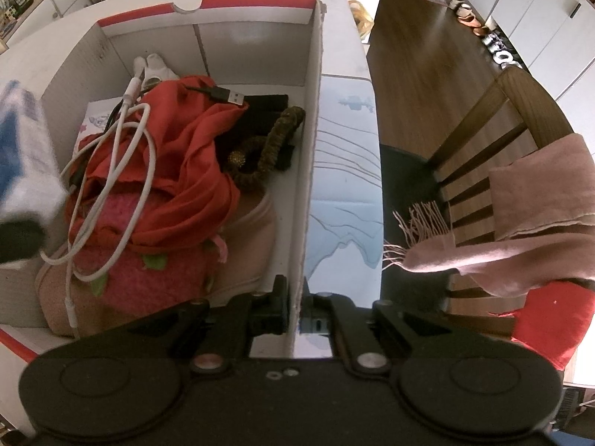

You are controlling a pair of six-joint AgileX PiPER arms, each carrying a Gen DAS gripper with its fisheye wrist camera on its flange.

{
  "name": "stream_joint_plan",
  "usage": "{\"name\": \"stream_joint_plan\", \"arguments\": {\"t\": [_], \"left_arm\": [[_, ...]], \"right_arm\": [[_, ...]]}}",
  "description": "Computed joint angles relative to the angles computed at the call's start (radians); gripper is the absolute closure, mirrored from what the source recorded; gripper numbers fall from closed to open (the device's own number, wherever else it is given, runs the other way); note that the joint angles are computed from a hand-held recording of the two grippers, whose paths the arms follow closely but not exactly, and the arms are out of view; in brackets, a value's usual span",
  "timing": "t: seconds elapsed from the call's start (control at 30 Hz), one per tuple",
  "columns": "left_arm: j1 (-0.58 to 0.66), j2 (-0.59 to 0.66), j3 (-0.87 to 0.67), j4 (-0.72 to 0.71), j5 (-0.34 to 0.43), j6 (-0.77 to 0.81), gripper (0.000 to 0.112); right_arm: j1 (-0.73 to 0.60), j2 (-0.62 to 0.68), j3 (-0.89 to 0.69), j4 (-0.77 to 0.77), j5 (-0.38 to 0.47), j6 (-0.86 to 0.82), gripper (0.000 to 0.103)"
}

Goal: Organize objects
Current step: 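Lower the blue card box onto the white cable and open the left gripper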

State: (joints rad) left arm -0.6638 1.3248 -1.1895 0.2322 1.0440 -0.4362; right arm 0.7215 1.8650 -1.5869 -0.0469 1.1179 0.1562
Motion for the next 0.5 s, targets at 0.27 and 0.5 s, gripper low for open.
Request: {"name": "stream_joint_plan", "arguments": {"t": [0.27,0.5], "left_arm": [[0.012,0.06,0.025,-0.015,-0.058,0.012,0.037],[0.023,0.081,0.038,-0.036,-0.093,0.023,0.036]], "right_arm": [[-0.003,-0.004,0.007,0.006,-0.003,-0.003,0.1],[-0.003,-0.012,0.018,0.007,-0.008,-0.003,0.1]]}}
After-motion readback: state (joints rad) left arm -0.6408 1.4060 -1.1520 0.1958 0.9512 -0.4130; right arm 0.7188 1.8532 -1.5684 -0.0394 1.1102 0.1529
